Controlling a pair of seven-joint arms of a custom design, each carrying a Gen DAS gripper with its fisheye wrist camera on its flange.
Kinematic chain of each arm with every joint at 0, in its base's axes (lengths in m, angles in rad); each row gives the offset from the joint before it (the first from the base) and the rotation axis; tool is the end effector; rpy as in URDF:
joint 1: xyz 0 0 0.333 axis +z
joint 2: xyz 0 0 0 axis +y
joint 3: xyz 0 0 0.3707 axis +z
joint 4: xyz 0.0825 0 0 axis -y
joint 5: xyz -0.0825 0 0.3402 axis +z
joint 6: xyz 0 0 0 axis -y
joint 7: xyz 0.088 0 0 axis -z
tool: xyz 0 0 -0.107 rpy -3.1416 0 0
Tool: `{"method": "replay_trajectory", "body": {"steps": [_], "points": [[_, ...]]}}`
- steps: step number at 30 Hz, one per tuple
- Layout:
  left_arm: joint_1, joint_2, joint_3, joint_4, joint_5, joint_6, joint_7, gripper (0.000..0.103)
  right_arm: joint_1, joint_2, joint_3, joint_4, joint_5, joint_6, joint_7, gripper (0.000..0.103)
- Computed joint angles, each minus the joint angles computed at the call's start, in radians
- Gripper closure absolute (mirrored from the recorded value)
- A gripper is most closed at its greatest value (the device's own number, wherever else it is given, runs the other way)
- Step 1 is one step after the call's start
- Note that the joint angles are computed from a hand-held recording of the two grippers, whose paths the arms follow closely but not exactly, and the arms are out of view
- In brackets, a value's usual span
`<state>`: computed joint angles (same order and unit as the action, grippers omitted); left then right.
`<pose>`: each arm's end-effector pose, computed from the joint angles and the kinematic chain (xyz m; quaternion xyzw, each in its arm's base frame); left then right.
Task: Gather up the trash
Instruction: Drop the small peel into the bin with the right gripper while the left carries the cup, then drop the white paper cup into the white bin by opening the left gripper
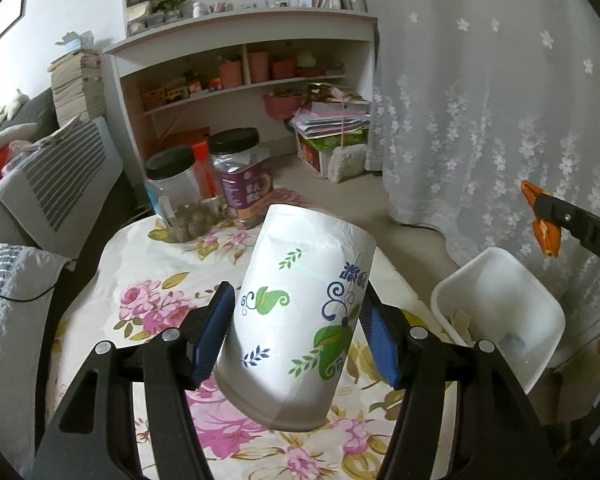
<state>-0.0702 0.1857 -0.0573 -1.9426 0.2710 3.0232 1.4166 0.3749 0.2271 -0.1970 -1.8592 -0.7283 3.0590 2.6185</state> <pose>0.6117 -0.0954 0.5719 -0.5626 0.7032 -0.3024 0.3123 0.6056 0.1763 0.5749 -0.5739 0.6632 -0.2807 0.3899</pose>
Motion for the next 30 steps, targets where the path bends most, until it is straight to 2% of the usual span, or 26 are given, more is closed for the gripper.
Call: {"method": "replay_trajectory", "body": {"steps": [9,11,12,13,15,17,19,24,30], "points": [[-0.025,0.021,-0.035,0.025,-0.008,-0.01,0.054,0.042,-0.058,-0.031,0.012,-0.048,0.048,-0.061,0.025,0.091],[-0.028,0.033,-0.054,0.041,-0.034,-0.02,0.072,0.042,-0.075,-0.041,0.014,-0.063,0.055,-0.075,0.045,0.087],[-0.027,0.042,-0.071,0.054,-0.057,-0.03,0.087,0.042,-0.075,-0.046,0.008,-0.066,0.04,-0.085,0.074,0.076],[-0.029,0.049,-0.083,0.066,-0.075,-0.039,0.1,0.042,-0.08,-0.053,0.005,-0.072,0.025,-0.093,0.101,0.059],[-0.041,0.068,-0.104,0.093,-0.105,-0.057,0.122,0.042,-0.076,-0.072,-0.023,-0.083,-0.07,-0.111,0.217,0.048],[-0.06,0.081,-0.109,0.113,-0.116,-0.065,0.133,0.042,-0.083,-0.095,-0.036,-0.094,-0.163,-0.127,0.315,0.044],[-0.081,0.098,-0.118,0.139,-0.125,-0.074,0.144,0.042,-0.099,-0.113,-0.035,-0.102,-0.229,-0.146,0.39,0.03],[-0.124,0.137,-0.144,0.206,-0.153,-0.105,0.171,0.041,-0.154,-0.173,-0.023,-0.143,-0.401,-0.181,0.612,0.012],[-0.154,0.192,-0.197,0.305,-0.214,-0.175,0.23,0.038,-0.234,-0.242,0.029,-0.183,-0.543,-0.271,0.775,0.007]]}}
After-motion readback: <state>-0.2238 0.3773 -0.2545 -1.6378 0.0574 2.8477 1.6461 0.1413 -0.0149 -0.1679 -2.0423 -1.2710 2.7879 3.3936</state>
